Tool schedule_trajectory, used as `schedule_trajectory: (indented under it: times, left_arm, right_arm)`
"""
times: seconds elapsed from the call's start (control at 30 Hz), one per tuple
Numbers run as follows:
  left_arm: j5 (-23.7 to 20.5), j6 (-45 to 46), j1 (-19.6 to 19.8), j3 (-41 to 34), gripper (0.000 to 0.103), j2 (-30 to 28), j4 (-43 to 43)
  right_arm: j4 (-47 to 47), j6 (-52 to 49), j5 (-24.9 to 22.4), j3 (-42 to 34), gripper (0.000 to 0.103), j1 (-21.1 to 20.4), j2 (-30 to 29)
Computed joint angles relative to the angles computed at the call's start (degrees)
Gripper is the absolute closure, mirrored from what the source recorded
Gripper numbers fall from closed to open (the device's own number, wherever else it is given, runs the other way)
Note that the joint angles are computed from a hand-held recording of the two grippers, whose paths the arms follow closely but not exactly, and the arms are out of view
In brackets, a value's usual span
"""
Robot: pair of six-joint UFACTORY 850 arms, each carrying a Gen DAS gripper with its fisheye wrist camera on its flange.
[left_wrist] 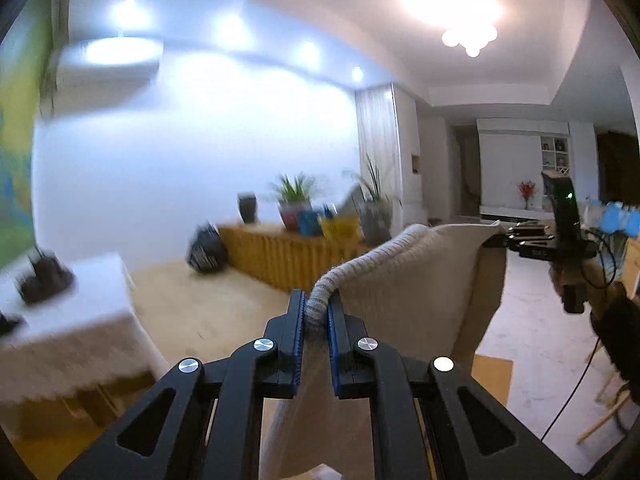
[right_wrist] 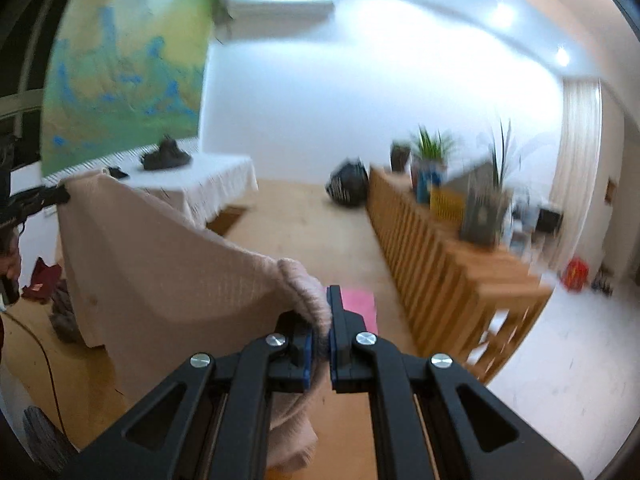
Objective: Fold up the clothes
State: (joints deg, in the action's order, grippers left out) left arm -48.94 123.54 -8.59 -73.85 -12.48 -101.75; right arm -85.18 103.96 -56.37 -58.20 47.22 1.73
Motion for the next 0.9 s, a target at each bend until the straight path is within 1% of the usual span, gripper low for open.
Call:
schedule_trajectory:
  times: [0.1, 0.27, 0.37, 0.47, 0.57, 0.6, 0.67, 0.77, 0.83, 0.9]
  left_arm:
    - [-0.73, 2.04, 2.27, 2.27, 0.093, 5.32, -1.58]
    - [-0.73, 3.82, 5.28, 4.13, 0.093, 11.32, -2.69]
    - [-0.51, 3.56, 7.14, 4.58, 0.093, 13.88, -2.75]
    - [-0.33, 2.69, 8.40, 3.76, 0.093, 14.04, -1.80]
    - [1.33, 2.10, 8.39, 1.99, 0.093, 12.60, -0.45]
    - [2.47, 1.61, 7.90, 0.87, 0.093, 11.21, 0.30]
    - [4.50, 0.62, 6.92, -1.35, 0.093, 8.32, 1.77]
    - [9.24, -1.53, 4.45, -6.17, 0.093, 0.79, 4.95]
    - [12.40, -7.01, 2.67, -12.45, 0.093, -7.65, 10.35]
    - [15.14, -14.65, 1.26, -20.18, 0.093, -16.40, 17.50]
  right_arm:
    - [1.17, -5.74, -4.90, -4.81, 0.098, 3.79, -0.36]
    - [2.82, -14.73, -11.70, -12.81, 0.098, 9.12, -2.90]
    - [2.80, -18.64, -14.16, -16.10, 0.098, 11.07, -4.03]
    - [2.98, -20.48, -14.68, -18.20, 0.097, 11.84, -4.61]
    - [4.38, -22.71, -13.20, -20.12, 0.097, 9.92, -6.51]
    - [4.93, -23.41, -12.50, -20.71, 0.097, 9.16, -7.21]
    - [6.38, -23.82, -8.42, -20.93, 0.097, 5.74, -9.04]
    - [8.26, -23.47, -1.64, -20.95, 0.097, -0.35, -12.62]
    - [9.21, -23.36, 2.73, -21.38, 0.097, -4.75, -16.33]
    - [11.30, -23.47, 7.69, -22.86, 0.097, -9.16, -20.62]
